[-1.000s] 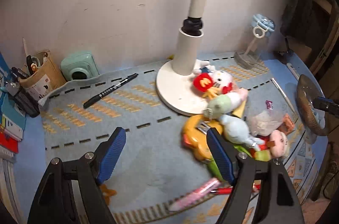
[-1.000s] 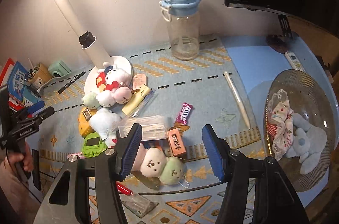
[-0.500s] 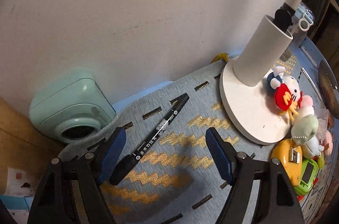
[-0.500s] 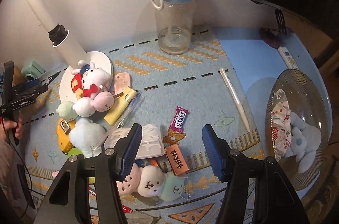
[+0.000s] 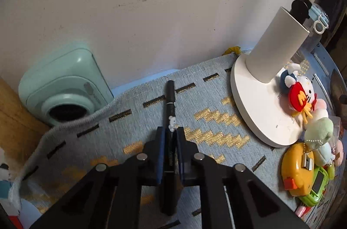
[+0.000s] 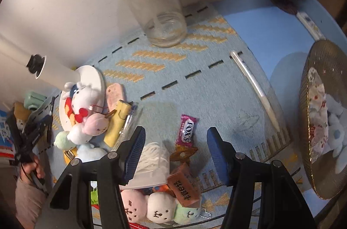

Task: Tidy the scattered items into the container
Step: 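Grasp the black marker with the left gripper while the right grasps the candy bar, then carry marker and candy bar to the glass bowl and release both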

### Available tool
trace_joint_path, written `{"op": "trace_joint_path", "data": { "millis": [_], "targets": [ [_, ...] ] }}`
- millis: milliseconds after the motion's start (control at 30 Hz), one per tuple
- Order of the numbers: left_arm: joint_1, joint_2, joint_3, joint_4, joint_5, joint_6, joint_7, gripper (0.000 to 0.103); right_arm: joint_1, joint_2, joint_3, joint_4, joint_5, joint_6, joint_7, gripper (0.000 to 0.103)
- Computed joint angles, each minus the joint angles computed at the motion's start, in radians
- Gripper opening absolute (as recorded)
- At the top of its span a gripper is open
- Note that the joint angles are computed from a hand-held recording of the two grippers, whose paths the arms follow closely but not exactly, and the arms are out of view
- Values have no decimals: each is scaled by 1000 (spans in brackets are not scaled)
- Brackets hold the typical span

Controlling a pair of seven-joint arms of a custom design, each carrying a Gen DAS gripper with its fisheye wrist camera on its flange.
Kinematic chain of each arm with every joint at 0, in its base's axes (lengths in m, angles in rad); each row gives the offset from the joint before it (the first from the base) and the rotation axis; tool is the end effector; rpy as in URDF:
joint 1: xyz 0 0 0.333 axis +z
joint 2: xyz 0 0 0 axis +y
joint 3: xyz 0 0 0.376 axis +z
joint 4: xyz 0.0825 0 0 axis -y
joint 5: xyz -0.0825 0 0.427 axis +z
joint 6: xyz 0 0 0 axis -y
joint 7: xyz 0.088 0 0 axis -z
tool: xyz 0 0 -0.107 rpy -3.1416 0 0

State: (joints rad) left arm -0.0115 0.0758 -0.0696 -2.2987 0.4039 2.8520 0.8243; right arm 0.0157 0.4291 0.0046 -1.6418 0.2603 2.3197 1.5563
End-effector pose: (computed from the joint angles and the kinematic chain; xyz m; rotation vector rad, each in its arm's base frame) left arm 0.5871 -0.0685 0.3941 -2.2109 1.6186 -0.5112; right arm 0.7574 0.0196 0.4268 -1.8683 2.1067 -0.0325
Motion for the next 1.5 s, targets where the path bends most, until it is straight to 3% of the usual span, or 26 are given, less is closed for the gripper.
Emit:
{"op": "trace_joint_path", "data": {
  "millis": [133,267,433,533,667,833,900,1000,1100,1233,1500],
  "targets": [
    [-18,-21,-18,-38,-32,36,-72,7,-19,38,6,23,37,-49,17,55],
    [-36,-36,-30,-64,-24,58,-143,7,5,48,-2,15,0,-47,39,51],
    [-51,-59,-48,-98,-7,77,-217,7,50,47,-16,-20,-92,23,49,37],
    [-57,-73,-60,-118,1,89,-252,7,76,45,-28,-33,-160,57,65,18],
    [-64,-96,-78,-154,-20,125,-269,7,55,38,-8,-44,-134,65,49,18],
    [-66,-161,-137,-198,58,111,-426,7,30,-24,8,-99,-77,135,6,18],
    [-62,-158,-188,-159,127,70,-529,7,17,-56,21,-122,-42,159,-31,18],
    [-86,-172,-197,-125,164,27,-590,7,9,-103,26,-159,-7,192,-86,18],
    [-85,-145,-164,-64,158,23,-527,7,-1,-141,19,-179,4,195,-151,18],
    [-104,-188,-163,-22,109,-35,-445,7,-14,-201,2,-225,17,197,-225,18],
    [-185,-49,-185,215,153,-107,-421,7,-51,-291,-43,-302,50,246,-339,18]
  ]
}}
